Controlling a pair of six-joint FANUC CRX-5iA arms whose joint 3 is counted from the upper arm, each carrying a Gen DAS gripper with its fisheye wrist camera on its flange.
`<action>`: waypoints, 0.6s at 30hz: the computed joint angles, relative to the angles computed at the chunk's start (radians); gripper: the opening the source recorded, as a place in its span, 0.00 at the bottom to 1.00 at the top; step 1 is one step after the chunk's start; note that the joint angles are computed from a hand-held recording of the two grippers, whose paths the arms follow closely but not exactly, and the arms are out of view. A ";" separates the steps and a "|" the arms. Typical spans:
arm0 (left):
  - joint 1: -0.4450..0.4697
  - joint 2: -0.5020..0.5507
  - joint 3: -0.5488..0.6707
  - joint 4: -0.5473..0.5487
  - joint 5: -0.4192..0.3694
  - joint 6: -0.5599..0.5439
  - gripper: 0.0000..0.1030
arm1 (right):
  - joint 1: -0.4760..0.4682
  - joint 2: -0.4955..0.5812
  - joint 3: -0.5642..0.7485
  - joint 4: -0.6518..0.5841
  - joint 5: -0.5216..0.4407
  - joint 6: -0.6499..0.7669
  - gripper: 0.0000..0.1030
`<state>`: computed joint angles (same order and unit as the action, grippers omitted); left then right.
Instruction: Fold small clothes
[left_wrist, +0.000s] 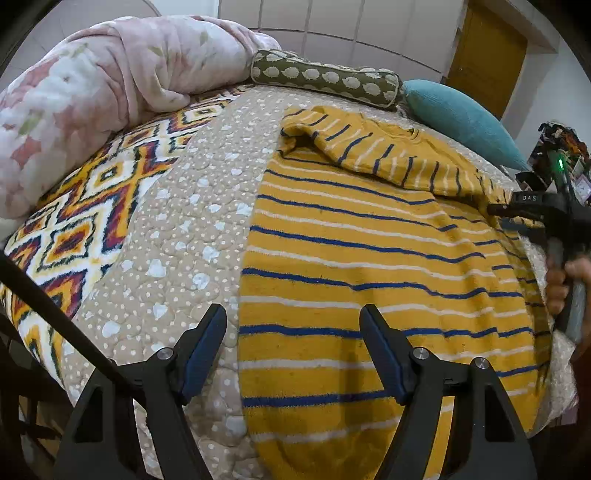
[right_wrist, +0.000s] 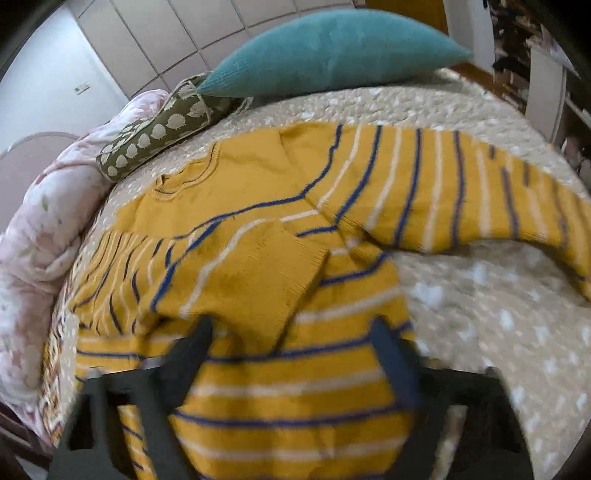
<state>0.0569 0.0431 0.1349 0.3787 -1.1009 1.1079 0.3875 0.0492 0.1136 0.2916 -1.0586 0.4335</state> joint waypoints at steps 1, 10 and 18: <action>-0.007 0.001 0.004 -0.013 0.003 0.009 0.71 | -0.021 0.023 0.053 -0.062 -0.027 0.080 0.17; -0.050 0.003 0.001 -0.122 0.037 0.061 0.73 | -0.032 0.092 0.143 0.178 -0.254 0.075 0.07; -0.058 0.012 0.004 -0.126 0.039 0.088 0.80 | -0.111 -0.214 -0.165 -0.378 0.374 0.078 0.67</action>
